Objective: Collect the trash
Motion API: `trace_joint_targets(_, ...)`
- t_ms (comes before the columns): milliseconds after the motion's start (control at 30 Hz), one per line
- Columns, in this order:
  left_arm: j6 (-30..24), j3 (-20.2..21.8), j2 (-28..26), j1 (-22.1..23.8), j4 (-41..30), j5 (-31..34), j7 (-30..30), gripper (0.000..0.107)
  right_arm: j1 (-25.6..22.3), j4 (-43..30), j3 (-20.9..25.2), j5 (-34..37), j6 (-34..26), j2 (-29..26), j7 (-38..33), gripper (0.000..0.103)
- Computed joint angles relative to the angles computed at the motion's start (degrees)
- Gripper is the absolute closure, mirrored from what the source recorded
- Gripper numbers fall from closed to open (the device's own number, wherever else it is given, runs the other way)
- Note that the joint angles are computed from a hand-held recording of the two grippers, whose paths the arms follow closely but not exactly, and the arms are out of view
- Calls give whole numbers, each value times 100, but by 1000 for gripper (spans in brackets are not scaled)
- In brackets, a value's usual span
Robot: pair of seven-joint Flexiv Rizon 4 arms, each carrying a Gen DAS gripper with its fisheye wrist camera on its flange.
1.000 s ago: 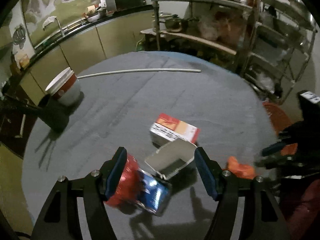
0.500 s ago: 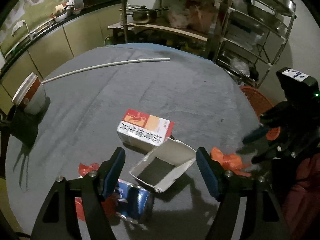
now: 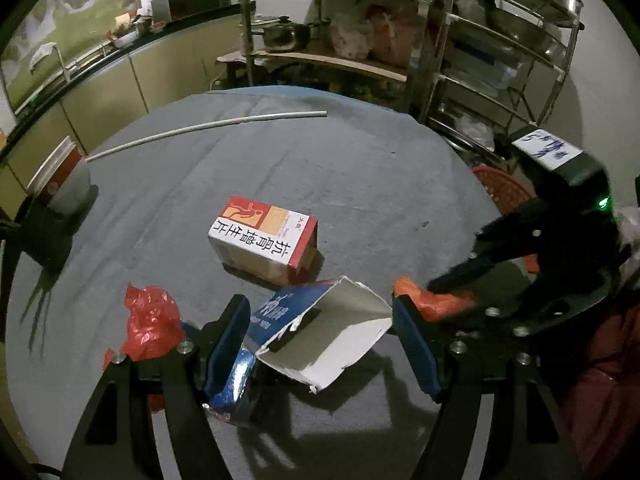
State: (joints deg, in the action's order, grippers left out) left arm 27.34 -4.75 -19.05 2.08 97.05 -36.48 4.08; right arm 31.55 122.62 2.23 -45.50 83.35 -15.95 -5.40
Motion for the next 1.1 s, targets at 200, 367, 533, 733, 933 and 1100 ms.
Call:
trace_joint_targets(200,-445,137,255,177,294,-161,45,32,66,195,-243,-713,-57,210,604,75)
trace_joint_targets(367,-512,385,731,326,926,-743,-27,32,-252,602,-29,-1220,-176,599,1227,75)
trace_joint_targets(533,1035,475,1230,-11,1862,-1614,-788,29,-577,816,83,-2231,-97,887,2230,75)
trace_joint_targets(733,2097,313,813,-338,1895,-1305,-2001,29,-958,769,379,-3090,-95,986,2988,75)
trace_joint_targets(933,2643,124,550,-449,1892,-931,-2383,29,-1408,879,545,-4091,8,1238,4042,75)
trace_joint_targets(1100,2406,80,454,-335,1871,-726,-2875,44,-1724,916,609,-4868,182,1323,4872,75)
